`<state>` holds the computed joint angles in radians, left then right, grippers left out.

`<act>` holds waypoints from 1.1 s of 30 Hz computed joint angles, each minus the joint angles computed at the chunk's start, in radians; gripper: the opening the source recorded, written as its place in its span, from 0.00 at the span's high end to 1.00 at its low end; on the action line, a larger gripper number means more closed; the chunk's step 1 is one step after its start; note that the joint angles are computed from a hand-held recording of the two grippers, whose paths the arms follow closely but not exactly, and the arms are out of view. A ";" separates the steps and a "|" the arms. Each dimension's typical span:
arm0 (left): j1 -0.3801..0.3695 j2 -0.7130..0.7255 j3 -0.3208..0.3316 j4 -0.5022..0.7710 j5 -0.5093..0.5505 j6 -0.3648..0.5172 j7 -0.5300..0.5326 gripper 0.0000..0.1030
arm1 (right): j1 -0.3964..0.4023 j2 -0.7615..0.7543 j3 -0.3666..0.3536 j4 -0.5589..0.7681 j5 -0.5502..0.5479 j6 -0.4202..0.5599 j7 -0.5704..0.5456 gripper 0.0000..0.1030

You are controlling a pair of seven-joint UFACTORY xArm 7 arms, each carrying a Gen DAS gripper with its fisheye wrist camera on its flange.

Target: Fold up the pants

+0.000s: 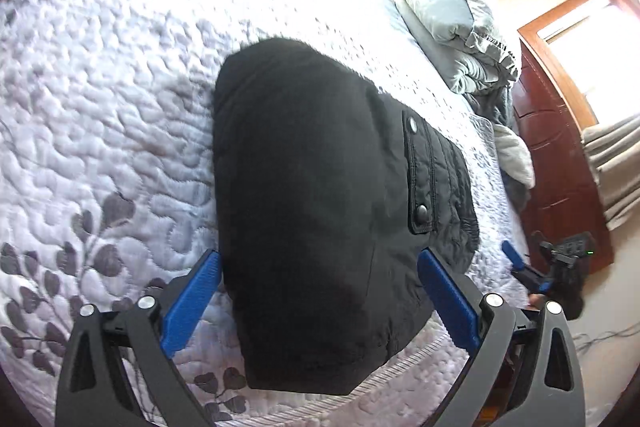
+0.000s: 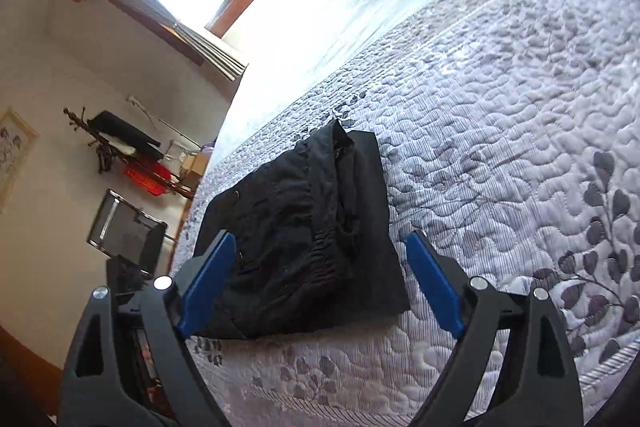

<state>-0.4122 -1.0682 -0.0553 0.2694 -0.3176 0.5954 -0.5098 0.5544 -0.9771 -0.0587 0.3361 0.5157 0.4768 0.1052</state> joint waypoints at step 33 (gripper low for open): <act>0.047 -0.307 -0.510 0.414 0.287 0.803 -0.303 0.04 | -0.002 -0.225 0.540 0.281 -0.421 0.681 0.544 0.07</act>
<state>-0.3654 -1.3749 -0.5650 0.6839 -0.0310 1.3989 -0.8127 0.5525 -1.2017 0.4808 0.6168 0.0942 1.1574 0.6495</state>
